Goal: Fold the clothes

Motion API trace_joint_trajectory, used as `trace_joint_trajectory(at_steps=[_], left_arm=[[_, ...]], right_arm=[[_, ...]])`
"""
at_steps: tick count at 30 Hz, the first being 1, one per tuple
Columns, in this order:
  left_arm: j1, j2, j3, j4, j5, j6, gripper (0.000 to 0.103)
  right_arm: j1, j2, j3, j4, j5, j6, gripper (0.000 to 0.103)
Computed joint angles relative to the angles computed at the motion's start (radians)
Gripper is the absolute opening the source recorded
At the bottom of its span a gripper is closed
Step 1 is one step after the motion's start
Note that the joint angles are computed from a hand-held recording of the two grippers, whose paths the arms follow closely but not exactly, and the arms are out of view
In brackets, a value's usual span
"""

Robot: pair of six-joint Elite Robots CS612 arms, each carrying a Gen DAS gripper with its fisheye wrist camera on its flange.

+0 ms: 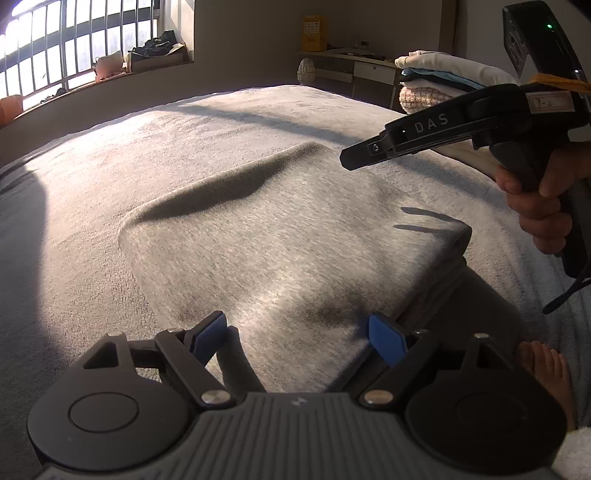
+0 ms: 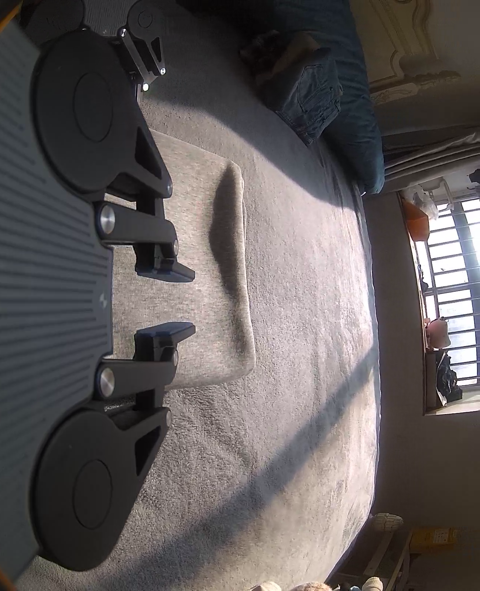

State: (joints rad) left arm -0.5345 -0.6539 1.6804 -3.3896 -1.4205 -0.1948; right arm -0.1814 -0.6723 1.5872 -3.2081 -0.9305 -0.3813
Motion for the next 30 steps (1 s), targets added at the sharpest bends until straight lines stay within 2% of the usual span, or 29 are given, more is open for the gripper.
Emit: trace_joint_trajectory(at_steps=[9, 14, 17, 21, 24, 30], left_arm=[[0.002, 0.000, 0.000, -0.001, -0.006, -0.002, 0.085], [0.002, 0.000, 0.001, -0.002, -0.006, -0.003, 0.085], [0.001, 0.000, 0.001, -0.001, -0.005, 0.000, 0.085], [0.000, -0.001, 0.002, -0.001, -0.002, 0.003, 0.085], [0.000, -0.001, 0.003, -0.003, -0.002, 0.004, 0.085], [-0.001, -0.001, 0.003, -0.004, 0.002, 0.006, 0.085]], right_arm=[[0.025, 0.037, -0.044, 0.067, -0.076, -0.035, 0.023], [0.027, 0.029, -0.054, 0.042, -0.068, -0.012, 0.023], [0.030, 0.039, -0.073, 0.035, -0.066, 0.011, 0.023], [0.038, 0.059, -0.091, 0.074, -0.097, -0.007, 0.024], [0.037, 0.068, -0.088, 0.040, -0.086, 0.016, 0.025], [0.037, 0.068, -0.089, 0.044, -0.081, 0.028, 0.025]])
